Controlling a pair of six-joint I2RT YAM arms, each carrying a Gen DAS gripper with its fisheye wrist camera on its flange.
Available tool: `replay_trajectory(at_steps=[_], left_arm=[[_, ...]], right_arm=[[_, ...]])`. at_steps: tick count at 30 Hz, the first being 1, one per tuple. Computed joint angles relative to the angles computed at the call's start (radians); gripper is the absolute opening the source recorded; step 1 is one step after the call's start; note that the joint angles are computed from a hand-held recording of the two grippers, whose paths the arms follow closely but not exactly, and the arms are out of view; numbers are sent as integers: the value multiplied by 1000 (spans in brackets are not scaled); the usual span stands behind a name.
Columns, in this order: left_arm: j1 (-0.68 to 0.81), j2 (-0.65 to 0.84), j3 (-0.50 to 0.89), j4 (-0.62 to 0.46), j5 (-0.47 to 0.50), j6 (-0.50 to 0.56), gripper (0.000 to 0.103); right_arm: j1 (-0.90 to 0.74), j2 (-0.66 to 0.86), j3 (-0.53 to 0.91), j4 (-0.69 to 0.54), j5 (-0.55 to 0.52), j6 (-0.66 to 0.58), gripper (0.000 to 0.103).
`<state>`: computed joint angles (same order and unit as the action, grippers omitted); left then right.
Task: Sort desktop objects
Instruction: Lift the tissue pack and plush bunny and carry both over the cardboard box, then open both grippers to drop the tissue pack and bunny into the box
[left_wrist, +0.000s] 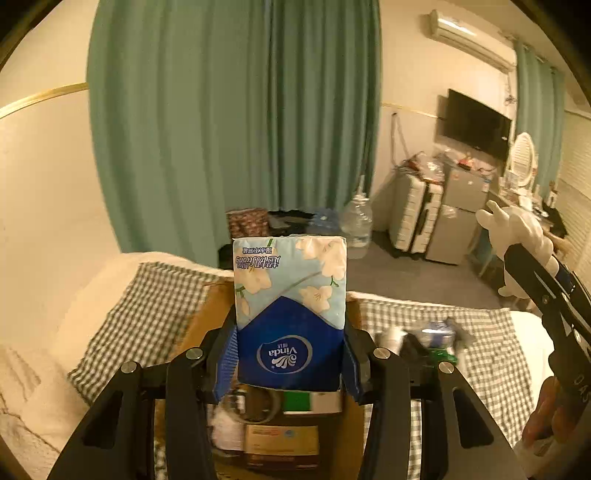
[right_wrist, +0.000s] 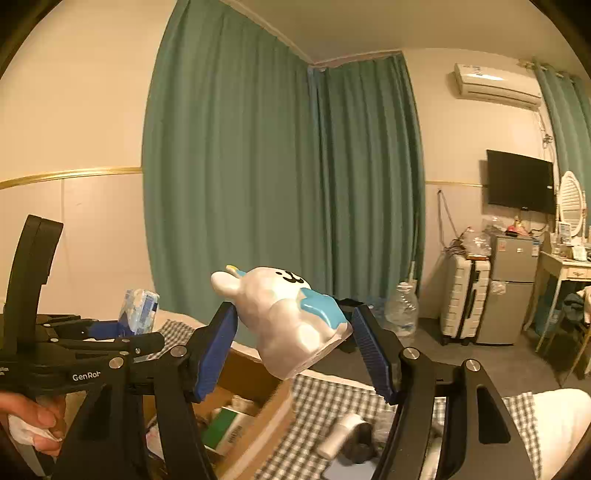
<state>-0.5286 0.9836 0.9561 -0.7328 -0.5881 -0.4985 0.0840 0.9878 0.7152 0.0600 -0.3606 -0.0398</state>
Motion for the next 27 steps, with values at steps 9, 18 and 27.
replay_trajectory(at_steps=[9, 18, 27], left_arm=[[205, -24, -105, 57, 165, 86, 48], [293, 71, -154, 102, 262, 125, 48], [325, 213, -175, 162, 312, 143, 54]], right_arm=[[192, 154, -26, 130, 88, 22, 64], [312, 422, 32, 209, 136, 0, 65], [334, 611, 112, 229, 167, -14, 66]])
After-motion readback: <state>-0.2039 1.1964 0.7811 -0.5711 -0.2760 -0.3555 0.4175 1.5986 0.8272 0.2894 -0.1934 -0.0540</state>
